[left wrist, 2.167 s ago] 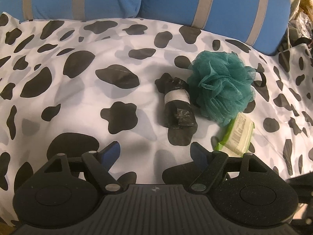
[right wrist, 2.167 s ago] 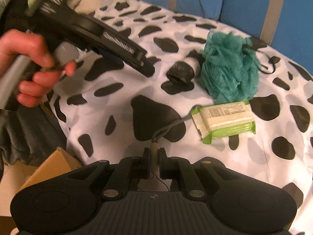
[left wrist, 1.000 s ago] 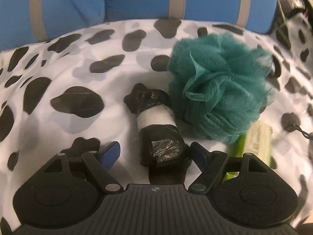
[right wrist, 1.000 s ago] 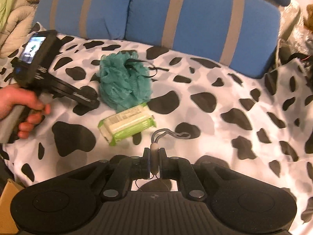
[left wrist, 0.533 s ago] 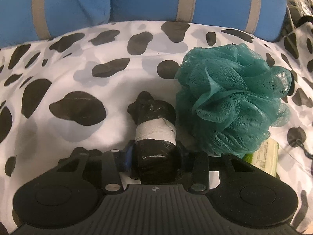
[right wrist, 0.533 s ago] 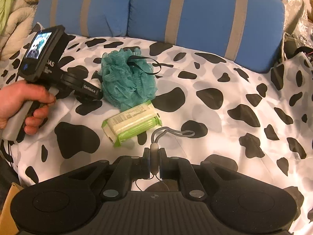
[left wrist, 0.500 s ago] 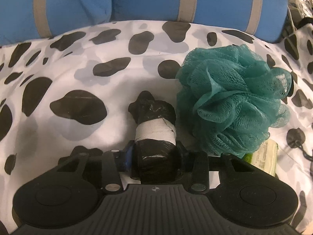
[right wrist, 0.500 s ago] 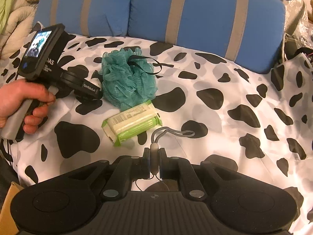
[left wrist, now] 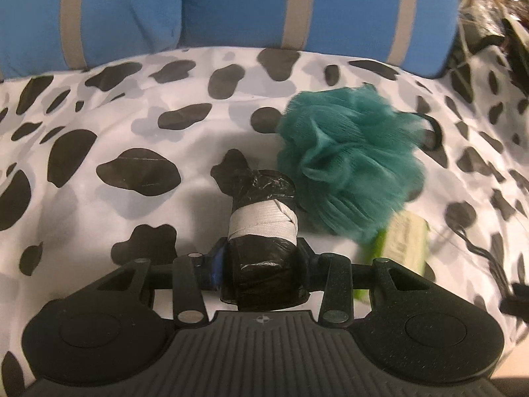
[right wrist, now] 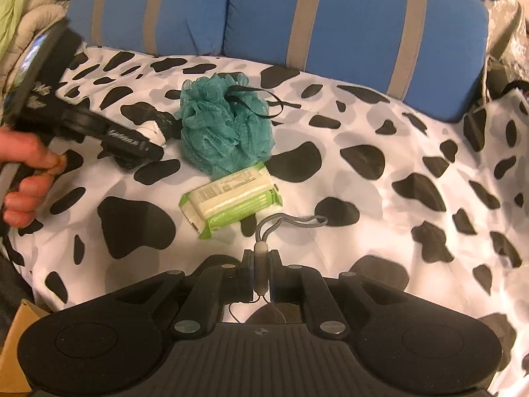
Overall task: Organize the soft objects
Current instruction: 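Carry the black bag and the cable over the cardboard box with both tools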
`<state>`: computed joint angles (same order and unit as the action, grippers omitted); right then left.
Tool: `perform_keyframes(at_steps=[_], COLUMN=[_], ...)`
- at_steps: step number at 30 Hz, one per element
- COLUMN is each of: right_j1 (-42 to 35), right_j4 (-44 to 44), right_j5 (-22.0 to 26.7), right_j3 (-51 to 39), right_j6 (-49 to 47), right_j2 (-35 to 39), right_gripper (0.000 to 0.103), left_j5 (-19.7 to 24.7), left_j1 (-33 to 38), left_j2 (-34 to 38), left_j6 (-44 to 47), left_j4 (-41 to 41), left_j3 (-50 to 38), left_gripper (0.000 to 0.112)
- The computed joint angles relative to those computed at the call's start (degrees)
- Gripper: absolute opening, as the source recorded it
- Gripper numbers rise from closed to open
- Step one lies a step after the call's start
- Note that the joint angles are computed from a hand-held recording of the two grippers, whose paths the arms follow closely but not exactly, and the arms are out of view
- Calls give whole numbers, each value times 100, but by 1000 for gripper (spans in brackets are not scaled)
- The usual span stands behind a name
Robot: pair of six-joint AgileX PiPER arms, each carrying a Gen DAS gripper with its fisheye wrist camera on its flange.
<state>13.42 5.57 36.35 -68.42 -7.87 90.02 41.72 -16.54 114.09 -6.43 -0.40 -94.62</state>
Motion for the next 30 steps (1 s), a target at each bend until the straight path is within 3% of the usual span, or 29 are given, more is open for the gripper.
perform_keyframes(at_steps=[15, 30], right_j1=[274, 791], right_j4=[22, -123], right_j5=[-129, 111], right_j3=[455, 897], right_j6=[-15, 470], right_j2=[-453, -1017], right_gripper=[11, 11], left_j5=[-364, -323], left_j1=[-149, -468], left_j2=[-1605, -2574], left_j6=[-52, -270], left_j4=[-247, -277], left_j3=[1862, 2919], left_gripper=[41, 41])
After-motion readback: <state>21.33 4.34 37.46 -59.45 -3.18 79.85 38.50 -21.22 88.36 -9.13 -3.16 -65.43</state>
